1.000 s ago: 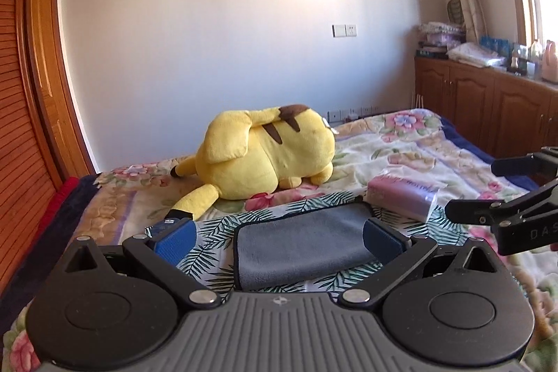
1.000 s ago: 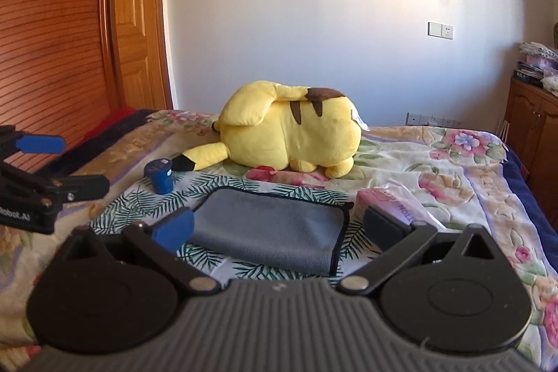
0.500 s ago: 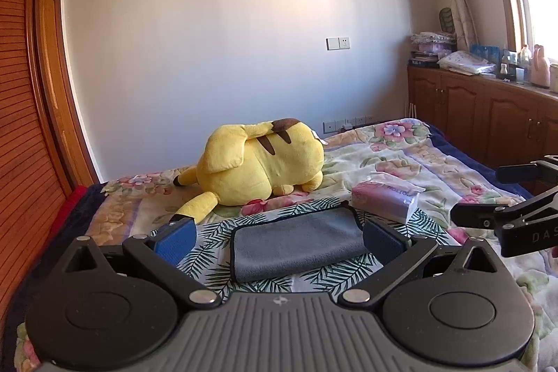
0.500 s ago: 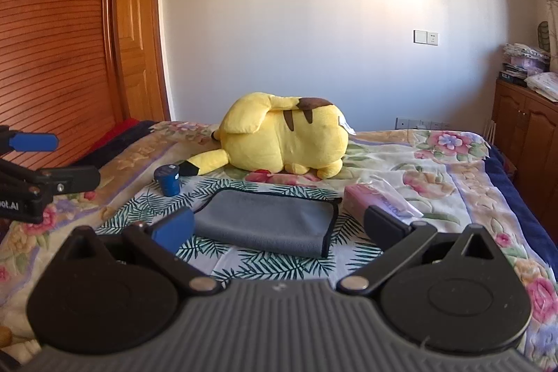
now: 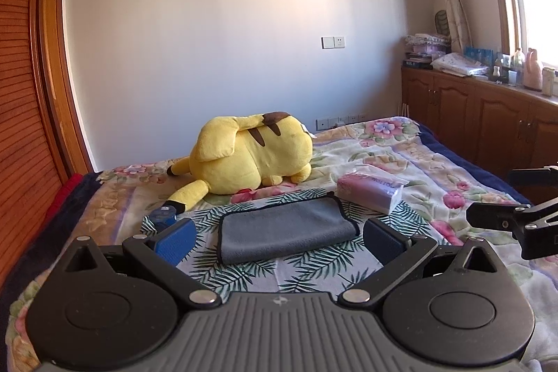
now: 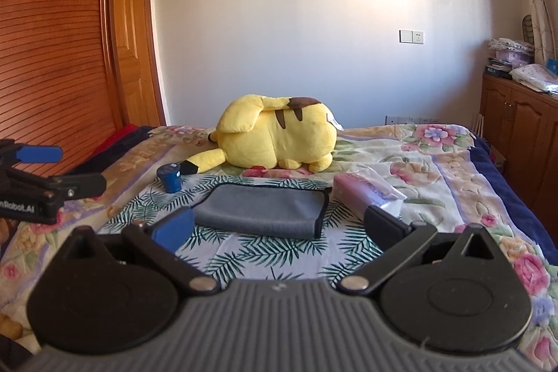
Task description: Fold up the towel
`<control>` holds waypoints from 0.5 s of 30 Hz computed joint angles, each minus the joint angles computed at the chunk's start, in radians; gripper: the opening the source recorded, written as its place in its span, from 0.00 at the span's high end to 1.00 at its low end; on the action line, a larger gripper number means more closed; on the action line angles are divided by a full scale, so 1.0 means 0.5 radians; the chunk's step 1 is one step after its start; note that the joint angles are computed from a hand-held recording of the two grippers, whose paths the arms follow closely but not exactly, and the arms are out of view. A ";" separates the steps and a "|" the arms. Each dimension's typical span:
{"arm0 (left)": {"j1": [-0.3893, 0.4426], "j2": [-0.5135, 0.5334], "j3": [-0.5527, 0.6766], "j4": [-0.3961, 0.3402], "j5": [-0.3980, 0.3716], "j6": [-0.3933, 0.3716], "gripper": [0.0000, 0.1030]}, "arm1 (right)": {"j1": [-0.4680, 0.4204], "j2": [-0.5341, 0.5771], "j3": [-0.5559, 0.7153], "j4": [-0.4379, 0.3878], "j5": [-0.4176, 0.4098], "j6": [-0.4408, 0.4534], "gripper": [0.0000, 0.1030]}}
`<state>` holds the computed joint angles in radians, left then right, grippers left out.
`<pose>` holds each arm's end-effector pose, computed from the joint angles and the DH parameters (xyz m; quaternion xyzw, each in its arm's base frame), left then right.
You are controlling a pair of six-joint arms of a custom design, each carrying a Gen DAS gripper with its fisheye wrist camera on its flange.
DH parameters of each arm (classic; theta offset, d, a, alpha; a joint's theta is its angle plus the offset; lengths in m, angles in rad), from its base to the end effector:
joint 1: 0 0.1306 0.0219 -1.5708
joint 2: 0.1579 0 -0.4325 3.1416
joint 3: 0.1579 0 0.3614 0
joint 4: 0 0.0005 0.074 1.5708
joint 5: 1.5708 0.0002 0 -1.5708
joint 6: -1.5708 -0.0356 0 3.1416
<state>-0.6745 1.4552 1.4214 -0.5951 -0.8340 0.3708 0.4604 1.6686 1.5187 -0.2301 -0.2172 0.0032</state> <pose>0.3914 -0.2798 0.4927 -0.0584 0.8332 0.1057 0.5396 0.5250 0.2684 0.4545 -0.2482 0.7871 0.2137 0.5227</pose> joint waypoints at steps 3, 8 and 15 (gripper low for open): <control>-0.027 -0.009 -0.023 -0.026 -0.036 0.042 0.16 | 0.002 -0.036 -0.050 0.017 0.017 0.001 0.00; -0.059 -0.034 -0.074 -0.095 -0.063 0.171 0.16 | 0.012 -0.078 -0.125 0.066 0.031 -0.013 0.00; -0.088 -0.053 -0.140 -0.166 -0.084 0.329 0.16 | 0.016 -0.109 -0.216 0.149 0.022 -0.047 0.00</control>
<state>-0.7184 1.4289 1.3515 -0.6784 -0.8762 0.5353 0.4685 1.6143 1.4106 -0.1558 -0.2061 -0.0203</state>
